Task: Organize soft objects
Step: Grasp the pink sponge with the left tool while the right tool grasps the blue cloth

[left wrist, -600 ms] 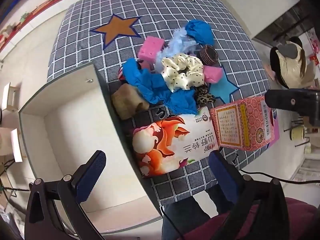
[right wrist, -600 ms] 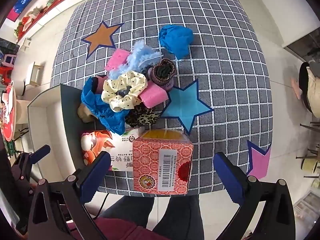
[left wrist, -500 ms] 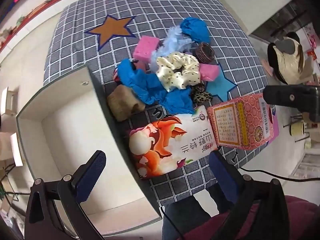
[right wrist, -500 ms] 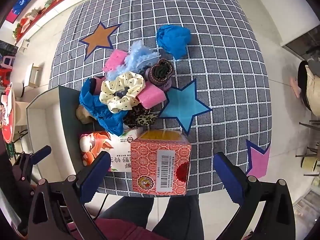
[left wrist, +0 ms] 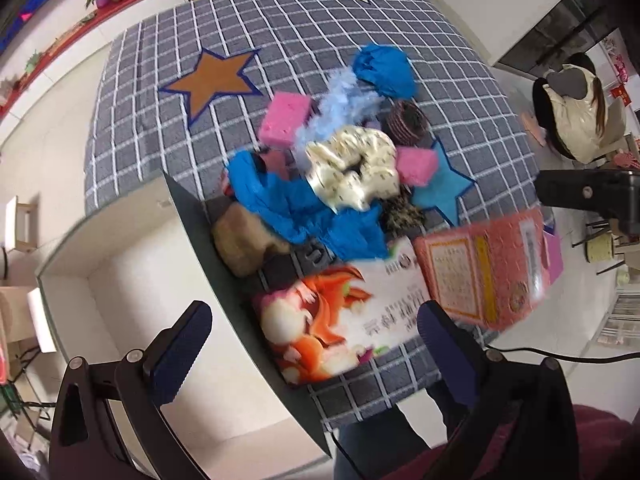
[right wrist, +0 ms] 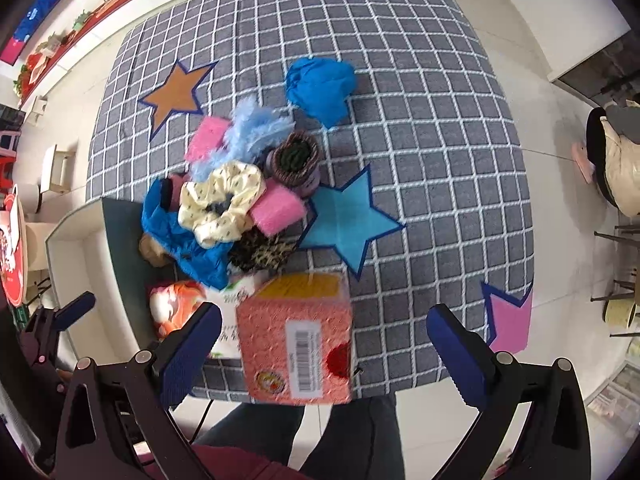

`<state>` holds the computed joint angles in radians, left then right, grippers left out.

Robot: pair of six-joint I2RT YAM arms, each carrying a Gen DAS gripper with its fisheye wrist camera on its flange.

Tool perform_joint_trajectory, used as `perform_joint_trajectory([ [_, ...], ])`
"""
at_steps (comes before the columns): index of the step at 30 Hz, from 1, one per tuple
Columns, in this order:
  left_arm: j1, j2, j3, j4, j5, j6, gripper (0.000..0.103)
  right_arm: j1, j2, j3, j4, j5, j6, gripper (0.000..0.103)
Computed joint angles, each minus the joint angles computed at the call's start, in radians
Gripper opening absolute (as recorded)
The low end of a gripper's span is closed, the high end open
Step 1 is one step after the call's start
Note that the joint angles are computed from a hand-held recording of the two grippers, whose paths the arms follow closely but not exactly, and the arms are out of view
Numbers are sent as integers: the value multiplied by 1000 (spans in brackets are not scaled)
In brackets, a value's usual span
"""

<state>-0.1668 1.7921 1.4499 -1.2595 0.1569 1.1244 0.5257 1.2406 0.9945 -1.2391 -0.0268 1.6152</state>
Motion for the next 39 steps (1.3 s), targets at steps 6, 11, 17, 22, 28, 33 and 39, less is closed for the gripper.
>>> perform_joint_trajectory([
  [6, -77, 55, 70, 10, -27, -92, 103, -140, -71, -74, 21, 9, -145, 103],
  [11, -159, 88, 95, 97, -60, -196, 103, -322, -104, -149, 76, -15, -356, 103],
  [17, -262, 242, 262, 170, -136, -318, 103, -562, -7, -184, 170, -38, -667, 103],
  [22, -318, 440, 436, 142, -176, -356, 103, -728, 109, -199, 262, -65, -834, 103],
  [28, -359, 553, 473, 132, -207, -374, 103, -819, 300, -192, 439, -103, -912, 103],
  [33, -377, 609, 536, 105, -173, -420, 103, -831, 450, -153, 556, -114, -924, 103],
  [39, -404, 729, 632, 156, -143, -465, 103, -796, 661, -65, 648, -77, -930, 103],
])
